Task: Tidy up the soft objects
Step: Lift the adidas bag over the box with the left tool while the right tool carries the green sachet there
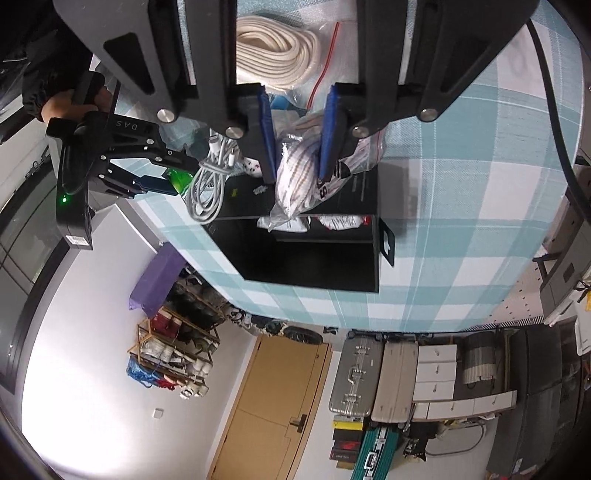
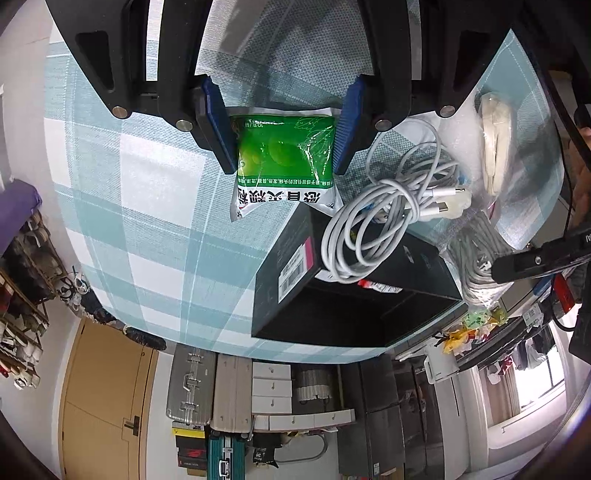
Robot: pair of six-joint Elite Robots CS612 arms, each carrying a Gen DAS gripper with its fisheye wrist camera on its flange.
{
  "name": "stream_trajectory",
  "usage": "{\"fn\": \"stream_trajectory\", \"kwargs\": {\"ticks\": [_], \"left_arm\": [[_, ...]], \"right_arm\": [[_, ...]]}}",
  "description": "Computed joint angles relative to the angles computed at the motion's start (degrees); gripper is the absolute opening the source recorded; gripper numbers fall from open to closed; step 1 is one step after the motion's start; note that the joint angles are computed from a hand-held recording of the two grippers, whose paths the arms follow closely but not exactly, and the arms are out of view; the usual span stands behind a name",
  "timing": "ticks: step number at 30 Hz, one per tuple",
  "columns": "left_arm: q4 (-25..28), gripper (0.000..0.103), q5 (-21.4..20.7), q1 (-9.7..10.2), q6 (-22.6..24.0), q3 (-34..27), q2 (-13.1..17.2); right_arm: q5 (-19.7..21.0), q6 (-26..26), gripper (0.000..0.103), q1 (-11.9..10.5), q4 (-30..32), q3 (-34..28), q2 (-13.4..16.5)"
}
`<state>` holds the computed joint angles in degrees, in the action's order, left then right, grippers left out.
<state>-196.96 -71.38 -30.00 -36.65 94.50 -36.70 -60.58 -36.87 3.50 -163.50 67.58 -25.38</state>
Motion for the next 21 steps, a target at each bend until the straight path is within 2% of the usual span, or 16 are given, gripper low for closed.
{"fn": "stream_trajectory", "kwargs": {"ticks": [13,21], "left_arm": [[-4.1,0.02,2.5,-0.44,3.3,1.5,-1.8],[-5.8,0.02,5.0,-0.38,6.1,1.1,-2.2]], "right_arm": [[3.4,4.2,0.052,-1.5,-10.1,3.5,-2.1],[6.3,5.8,0.052,-1.9,-14.0,5.3,-3.2]]}}
